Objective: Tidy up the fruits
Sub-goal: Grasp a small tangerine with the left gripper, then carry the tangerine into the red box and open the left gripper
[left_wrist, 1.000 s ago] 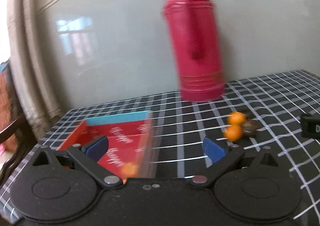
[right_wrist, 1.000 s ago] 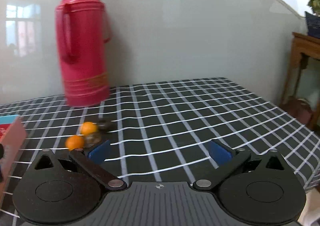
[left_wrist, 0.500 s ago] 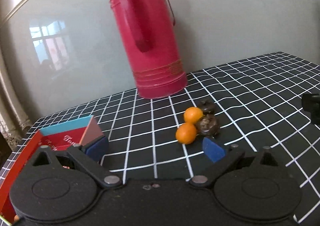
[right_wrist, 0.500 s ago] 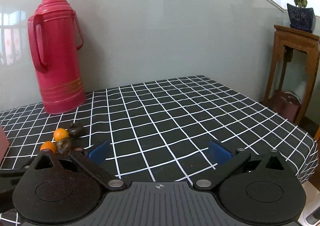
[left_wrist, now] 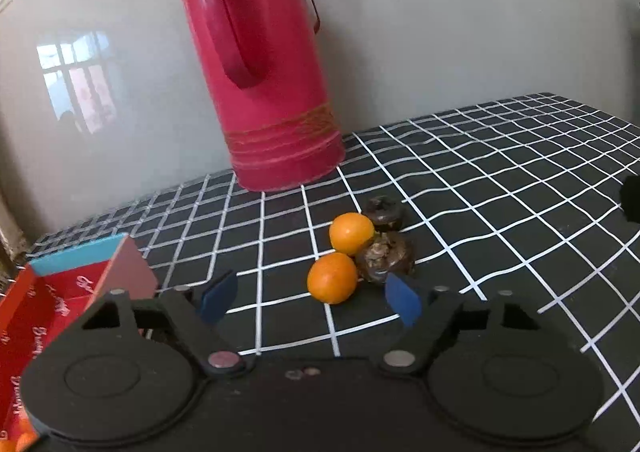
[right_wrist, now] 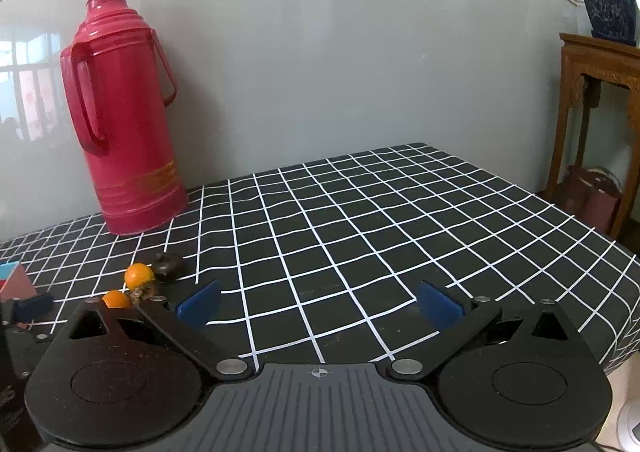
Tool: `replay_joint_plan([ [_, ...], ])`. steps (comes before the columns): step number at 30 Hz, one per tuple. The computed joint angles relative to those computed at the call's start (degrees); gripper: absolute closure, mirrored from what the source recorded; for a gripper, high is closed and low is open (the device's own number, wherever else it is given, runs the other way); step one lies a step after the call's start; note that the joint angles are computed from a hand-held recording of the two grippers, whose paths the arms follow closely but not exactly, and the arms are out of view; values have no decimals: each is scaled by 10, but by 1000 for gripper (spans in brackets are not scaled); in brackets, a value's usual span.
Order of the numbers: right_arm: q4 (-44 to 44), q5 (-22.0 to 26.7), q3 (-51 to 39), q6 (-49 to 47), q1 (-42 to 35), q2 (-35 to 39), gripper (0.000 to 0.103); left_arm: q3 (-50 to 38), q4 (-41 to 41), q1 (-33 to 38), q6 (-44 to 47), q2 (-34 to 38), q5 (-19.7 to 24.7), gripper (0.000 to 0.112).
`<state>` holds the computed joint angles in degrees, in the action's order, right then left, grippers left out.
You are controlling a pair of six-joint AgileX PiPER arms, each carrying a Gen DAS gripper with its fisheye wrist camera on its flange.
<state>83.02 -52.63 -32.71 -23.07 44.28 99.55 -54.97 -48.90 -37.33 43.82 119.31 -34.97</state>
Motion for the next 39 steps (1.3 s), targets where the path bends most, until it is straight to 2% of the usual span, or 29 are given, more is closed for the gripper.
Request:
replay_joint_plan([
  [3,-6,-3,8,16,-2,-6,0,-23,3,17,1,7,44,57],
  [6,-11,3,17,33,-8,-13,0,-34,10,25,-4,12,63,59],
  [8,-16,10,21,43,-13,-17,0,-40,21,29,-9,15,70,65],
  [10,-21,13,27,56,-15,-20,0,-49,48,41,-28,17,96,86],
  [12,-25,14,28,61,-14,-21,0,-58,41,45,-22,22,109,91],
  [16,-27,13,25,54,-15,-16,0,-49,66,38,-43,24,88,92],
  [24,-58,15,25,78,-15,-13,0,33,70,20,-74,-15,-32,92],
  [27,-67,23,15,80,-10,-8,0,70,49,19,-76,-38,-92,92],
  [31,-74,25,-6,73,6,7,0,108,-15,28,-72,-72,-148,92],
  [36,-91,42,-41,63,15,32,0,120,-94,73,-43,-100,-153,92],
  [39,-93,62,-73,46,16,51,0,115,-129,111,-12,-111,-122,91],
])
